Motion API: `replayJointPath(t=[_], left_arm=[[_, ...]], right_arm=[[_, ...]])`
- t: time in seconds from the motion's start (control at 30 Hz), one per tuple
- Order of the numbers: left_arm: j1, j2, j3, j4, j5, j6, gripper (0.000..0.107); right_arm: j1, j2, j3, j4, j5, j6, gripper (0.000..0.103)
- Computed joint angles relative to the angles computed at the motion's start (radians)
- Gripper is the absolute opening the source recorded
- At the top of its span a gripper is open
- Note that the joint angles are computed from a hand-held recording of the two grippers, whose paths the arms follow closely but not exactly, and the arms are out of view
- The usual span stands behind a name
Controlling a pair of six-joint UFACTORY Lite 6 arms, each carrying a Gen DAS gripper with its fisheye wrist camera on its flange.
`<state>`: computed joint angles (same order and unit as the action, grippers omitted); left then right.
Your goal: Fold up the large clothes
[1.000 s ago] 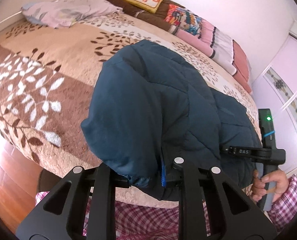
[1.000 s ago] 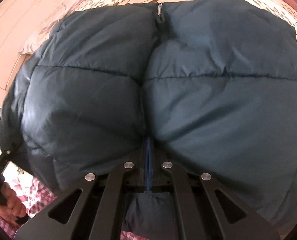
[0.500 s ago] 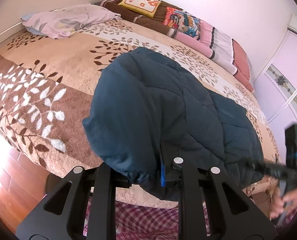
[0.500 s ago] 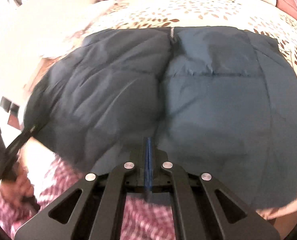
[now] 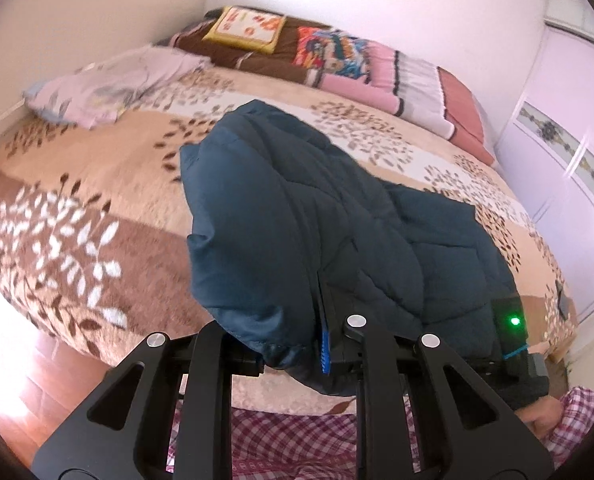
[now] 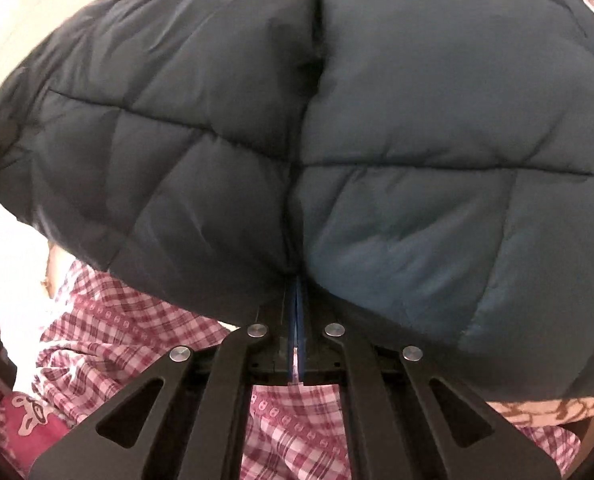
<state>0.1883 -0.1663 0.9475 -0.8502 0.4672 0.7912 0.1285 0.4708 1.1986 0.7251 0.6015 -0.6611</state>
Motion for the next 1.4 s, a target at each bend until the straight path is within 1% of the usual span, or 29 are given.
replayJointPath(t=[0.1, 0.13, 0.2, 0.3, 0.33, 0.4, 0.43, 0.5, 0.57, 0.6, 0.67, 0.73, 0.83, 0.97, 1.03, 1.13, 1.17, 1.3, 1.4], left_arm=[[-0.060, -0.042, 0.005, 0.098, -0.047, -0.077, 0.018], [-0.078, -0.051, 0.010, 0.134, -0.058, -0.105, 0.018], [-0.108, -0.070, 0.025, 0.191, -0.061, -0.151, 0.018], [-0.156, -0.085, 0.046, 0.286, -0.073, -0.235, 0.018], [-0.176, -0.092, 0.052, 0.323, -0.078, -0.267, 0.018], [-0.205, -0.097, 0.066, 0.364, -0.082, -0.310, 0.018], [-0.222, -0.097, 0.077, 0.386, -0.083, -0.333, 0.018], [-0.271, -0.093, 0.109, 0.463, -0.084, -0.415, 0.018], [-0.326, -0.090, 0.134, 0.549, -0.086, -0.508, 0.018], [-0.353, -0.087, 0.148, 0.591, -0.083, -0.546, 0.018], [-0.414, -0.078, 0.180, 0.679, -0.081, -0.626, 0.018], [-0.467, -0.066, 0.210, 0.727, -0.076, -0.664, 0.018], [-0.566, -0.030, 0.266, 0.797, -0.076, -0.708, 0.018], [-0.720, 0.081, 0.369, 0.843, -0.085, -0.735, 0.018], [-0.778, 0.139, 0.413, 0.854, -0.094, -0.739, 0.018], [-0.864, 0.262, 0.494, 0.840, -0.119, -0.717, 0.018], [-0.890, 0.311, 0.521, 0.826, -0.132, -0.700, 0.018], [-0.952, 0.459, 0.583, 0.720, -0.163, -0.615, 0.018], [-0.975, 0.531, 0.604, 0.666, -0.180, -0.565, 0.018]], right_arm=[[-0.016, -0.026, -0.020, 0.016, 0.014, -0.021, 0.001], [-0.027, -0.043, -0.028, 0.019, 0.030, -0.028, 0.001], [-0.073, -0.109, -0.059, 0.081, 0.081, -0.104, 0.001], [-0.225, -0.282, -0.131, 0.185, 0.156, -0.246, 0.001], [-0.318, -0.336, -0.139, 0.216, 0.189, -0.286, 0.001], [-0.438, -0.350, -0.115, 0.230, 0.221, -0.305, 0.001], [-0.510, -0.340, -0.097, 0.232, 0.221, -0.312, 0.001], [-0.587, -0.295, -0.067, 0.211, 0.201, -0.294, 0.007], [-0.650, -0.222, -0.040, 0.220, 0.196, -0.307, 0.007], [-0.640, -0.210, -0.058, 0.225, 0.169, -0.307, 0.007], [-0.648, -0.123, -0.027, 0.228, 0.159, -0.320, 0.007], [-0.636, -0.053, -0.008, 0.265, 0.172, -0.338, 0.007], [-0.619, 0.007, -0.002, 0.364, 0.228, -0.412, 0.007], [-0.610, 0.046, 0.014, 0.390, 0.239, -0.435, 0.007], [-0.632, 0.060, 0.029, 0.391, 0.274, -0.435, 0.007], [-0.656, 0.077, 0.027, 0.408, 0.301, -0.452, 0.003], [-0.663, 0.084, 0.023, 0.417, 0.308, -0.459, 0.001], [-0.705, 0.128, 0.024, 0.445, 0.356, -0.480, 0.000], [-0.728, 0.157, 0.037, 0.447, 0.394, -0.479, 0.000]])
